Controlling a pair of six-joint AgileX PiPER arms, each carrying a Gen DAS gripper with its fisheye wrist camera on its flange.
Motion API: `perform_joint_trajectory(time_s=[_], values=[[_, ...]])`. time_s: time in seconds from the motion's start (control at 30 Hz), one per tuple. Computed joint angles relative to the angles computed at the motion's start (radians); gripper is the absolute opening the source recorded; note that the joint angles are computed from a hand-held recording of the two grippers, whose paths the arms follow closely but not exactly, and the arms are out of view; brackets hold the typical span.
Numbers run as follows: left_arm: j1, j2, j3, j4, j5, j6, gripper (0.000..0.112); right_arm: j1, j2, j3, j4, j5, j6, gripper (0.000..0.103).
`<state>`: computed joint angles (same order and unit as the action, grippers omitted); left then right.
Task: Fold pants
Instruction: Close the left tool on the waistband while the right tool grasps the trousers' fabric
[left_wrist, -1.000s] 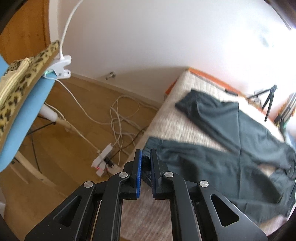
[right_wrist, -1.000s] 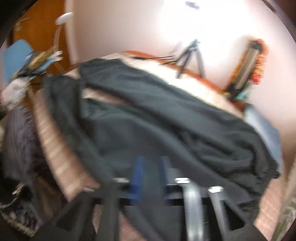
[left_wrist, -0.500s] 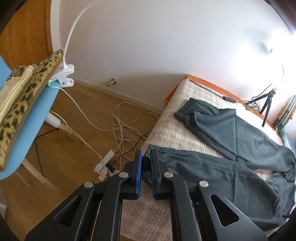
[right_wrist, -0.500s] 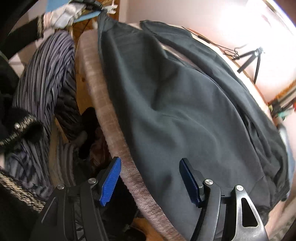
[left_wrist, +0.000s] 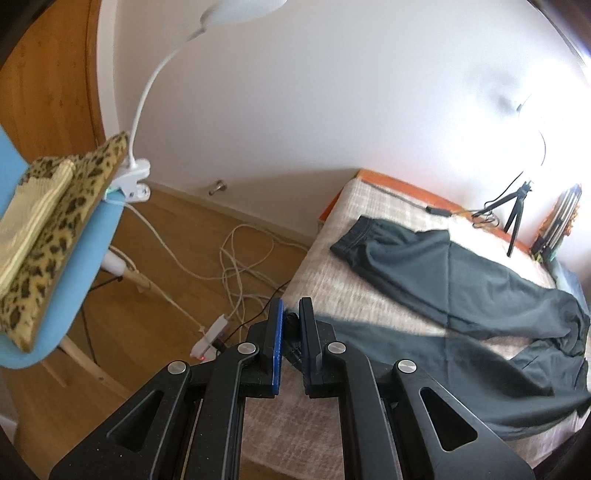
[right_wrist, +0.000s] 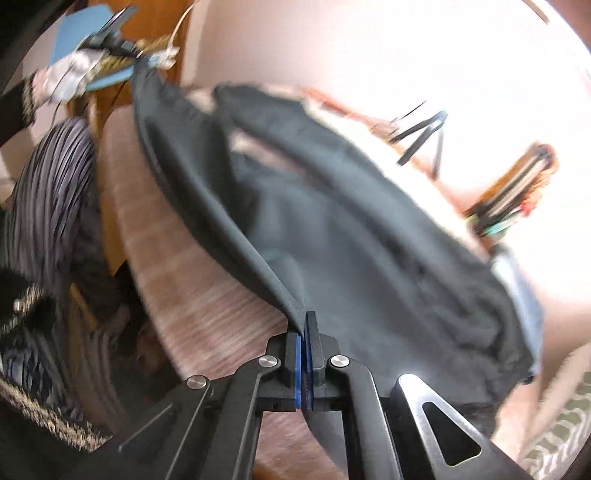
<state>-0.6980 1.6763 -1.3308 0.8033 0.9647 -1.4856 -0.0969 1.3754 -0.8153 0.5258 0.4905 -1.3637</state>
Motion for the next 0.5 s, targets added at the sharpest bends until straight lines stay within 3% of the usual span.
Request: perform_joint_trajectory(time_s=[0.13, 0.3, 0.5], values=[[0.016, 0.045, -0.115, -0.03, 0.015, 0.104, 0.007, -0.017, -0.002, -0.092, 0.068, -0.022, -0.001, 0.0], [0.079, 0.201, -0.373, -0.119, 0.047, 0.31, 0.007, 0.035, 0.134, -0.281, -0.063, -0.119, 0.164, 0.0], [0.175, 0.462, -0.742, -0.275, 0.108, 0.539, 0.007, 0.071, 0.452, -0.712, -0.328, -0.027, 0.463, 0.0]])
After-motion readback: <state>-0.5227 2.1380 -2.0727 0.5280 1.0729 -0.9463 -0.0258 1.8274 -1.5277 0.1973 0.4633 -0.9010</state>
